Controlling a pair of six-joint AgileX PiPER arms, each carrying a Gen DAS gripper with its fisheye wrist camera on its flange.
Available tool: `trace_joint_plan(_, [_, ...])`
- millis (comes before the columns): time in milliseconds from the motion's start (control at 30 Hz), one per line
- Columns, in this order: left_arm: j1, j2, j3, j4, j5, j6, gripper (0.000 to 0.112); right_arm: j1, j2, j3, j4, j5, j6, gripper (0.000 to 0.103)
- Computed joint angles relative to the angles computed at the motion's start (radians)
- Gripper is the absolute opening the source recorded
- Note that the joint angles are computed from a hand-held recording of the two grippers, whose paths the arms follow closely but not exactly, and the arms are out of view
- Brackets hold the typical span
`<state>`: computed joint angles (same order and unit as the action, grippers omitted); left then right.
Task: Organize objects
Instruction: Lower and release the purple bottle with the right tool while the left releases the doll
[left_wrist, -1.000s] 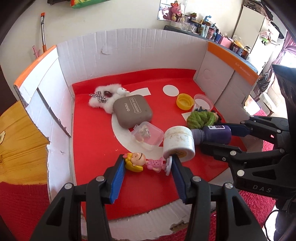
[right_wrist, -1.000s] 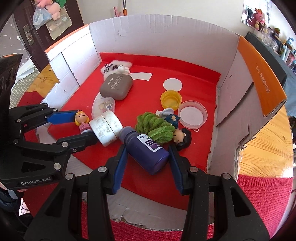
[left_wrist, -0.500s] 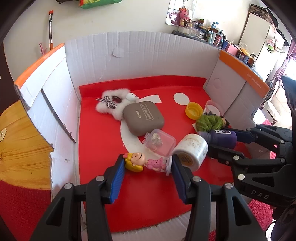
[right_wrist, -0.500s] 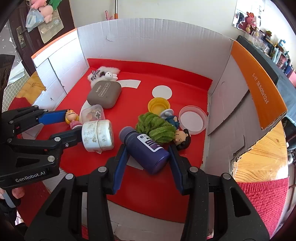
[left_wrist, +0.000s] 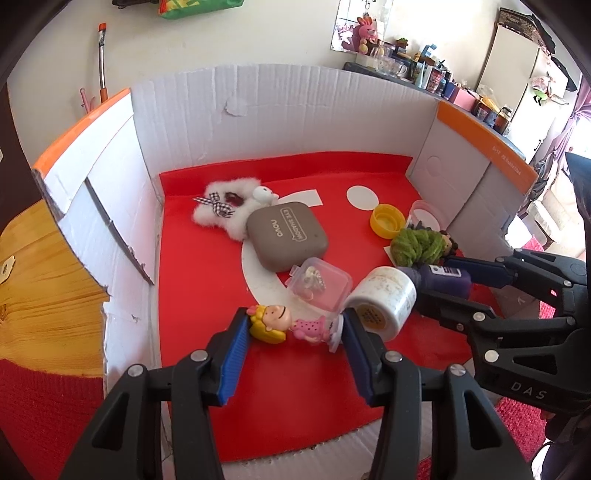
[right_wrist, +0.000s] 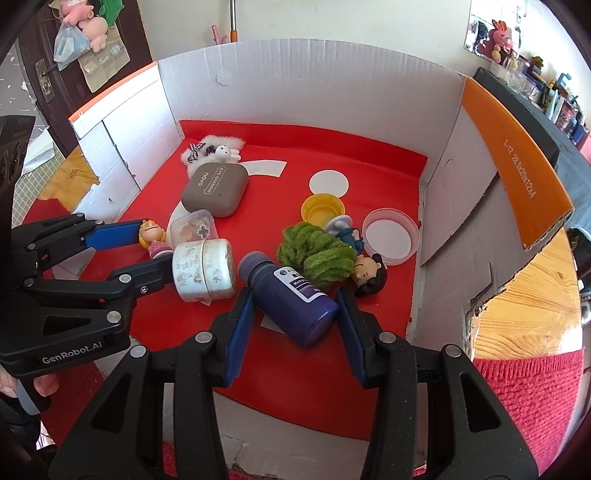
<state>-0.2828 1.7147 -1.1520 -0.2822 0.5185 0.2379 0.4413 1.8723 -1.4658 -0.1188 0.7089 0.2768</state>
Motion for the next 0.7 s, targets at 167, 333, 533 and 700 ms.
trace_joint_plan(167, [-0.002,-0.016,0.011,0.0,-0.002,-0.003,0.052,0.001,-0.033,0.032,-0.008,-0.023,0.007,0.046])
trace_joint_plan(333, [-0.015,-0.042,0.031,0.049,-0.019,-0.044,0.056,0.014,-0.064,0.061,-0.03,-0.038,0.036,0.054])
trace_joint_plan(533, [-0.02,-0.085,0.066,0.081,-0.047,-0.08,0.066,0.019,-0.106,0.108,-0.03,-0.066,0.061,0.056])
trace_joint_plan(700, [-0.018,-0.118,0.095,0.084,-0.062,-0.094,0.075,0.029,-0.144,0.146,-0.051,-0.086,0.095,0.064])
